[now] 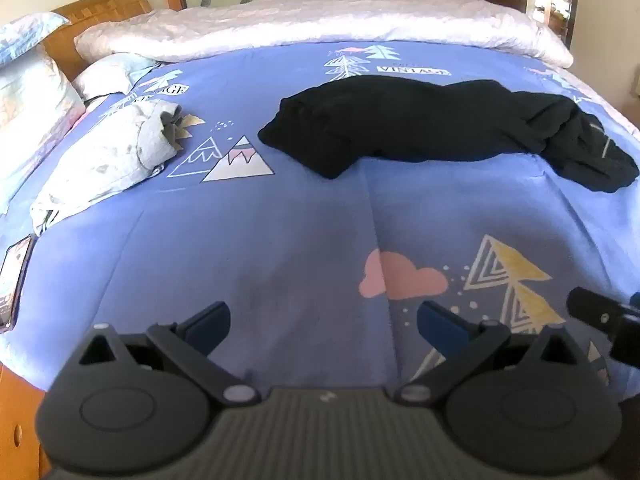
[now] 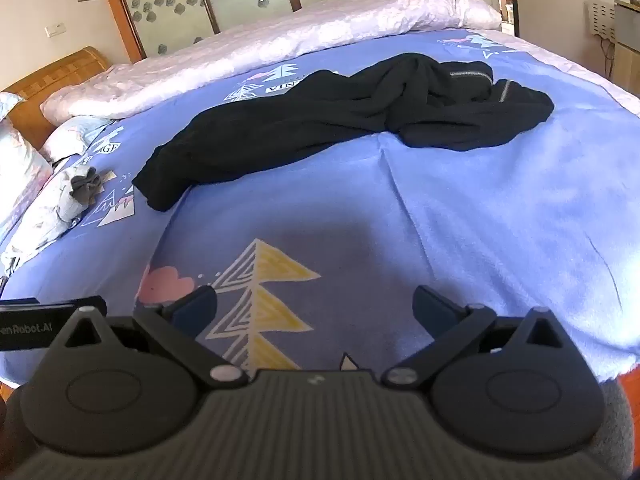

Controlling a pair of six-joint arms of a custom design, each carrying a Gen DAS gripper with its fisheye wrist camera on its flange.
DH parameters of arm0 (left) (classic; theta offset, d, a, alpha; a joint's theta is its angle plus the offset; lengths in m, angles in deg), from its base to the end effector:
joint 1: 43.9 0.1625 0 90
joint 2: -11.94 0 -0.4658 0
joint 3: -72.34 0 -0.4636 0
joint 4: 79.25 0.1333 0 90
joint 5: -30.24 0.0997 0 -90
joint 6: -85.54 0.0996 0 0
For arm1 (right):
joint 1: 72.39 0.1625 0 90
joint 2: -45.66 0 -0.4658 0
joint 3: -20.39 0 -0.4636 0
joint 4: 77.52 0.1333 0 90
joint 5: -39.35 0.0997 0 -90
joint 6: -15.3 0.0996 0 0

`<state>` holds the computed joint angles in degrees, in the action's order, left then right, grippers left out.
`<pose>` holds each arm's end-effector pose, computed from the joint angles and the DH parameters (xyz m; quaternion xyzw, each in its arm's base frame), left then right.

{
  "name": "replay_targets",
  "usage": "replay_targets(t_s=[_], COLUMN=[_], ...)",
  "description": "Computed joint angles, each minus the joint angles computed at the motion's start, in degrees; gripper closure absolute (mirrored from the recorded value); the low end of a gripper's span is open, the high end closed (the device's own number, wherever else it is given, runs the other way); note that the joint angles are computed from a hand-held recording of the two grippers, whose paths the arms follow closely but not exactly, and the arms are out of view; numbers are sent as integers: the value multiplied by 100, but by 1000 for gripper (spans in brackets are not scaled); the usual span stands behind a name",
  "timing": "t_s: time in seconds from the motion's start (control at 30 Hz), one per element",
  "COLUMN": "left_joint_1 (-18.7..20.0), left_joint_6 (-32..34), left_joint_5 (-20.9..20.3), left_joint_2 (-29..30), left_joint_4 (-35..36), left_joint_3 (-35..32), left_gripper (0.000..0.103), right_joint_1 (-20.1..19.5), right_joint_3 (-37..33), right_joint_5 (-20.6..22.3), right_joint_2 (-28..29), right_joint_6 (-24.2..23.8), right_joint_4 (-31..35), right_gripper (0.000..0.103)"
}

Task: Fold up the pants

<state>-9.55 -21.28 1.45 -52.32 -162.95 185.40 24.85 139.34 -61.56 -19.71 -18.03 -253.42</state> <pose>-0.3093 -0.4786 0.1240 -0.1172 0.7900 -0.3855 0.4622 0.1899 -0.5867 0.1835 0.3067 -0.9060 0.2493 0.1515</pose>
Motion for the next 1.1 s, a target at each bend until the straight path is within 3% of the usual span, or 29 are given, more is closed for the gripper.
replay_targets(t_s=[0.7,1.1], left_joint_1=[27,31], left_joint_6=[-490,-425], left_joint_5=[18,32], left_joint_2=[11,-7], left_joint_4=[607,535], left_joint_3=[-106,-66], left_gripper=[0,0], right_joint_1=[33,36], right_joint_3=[33,18], right_joint_5=[-69,-78], right_joint_2=[53,58], right_joint_6=[-30,-31], right_joint_4=[-391,-407], right_gripper=[0,0])
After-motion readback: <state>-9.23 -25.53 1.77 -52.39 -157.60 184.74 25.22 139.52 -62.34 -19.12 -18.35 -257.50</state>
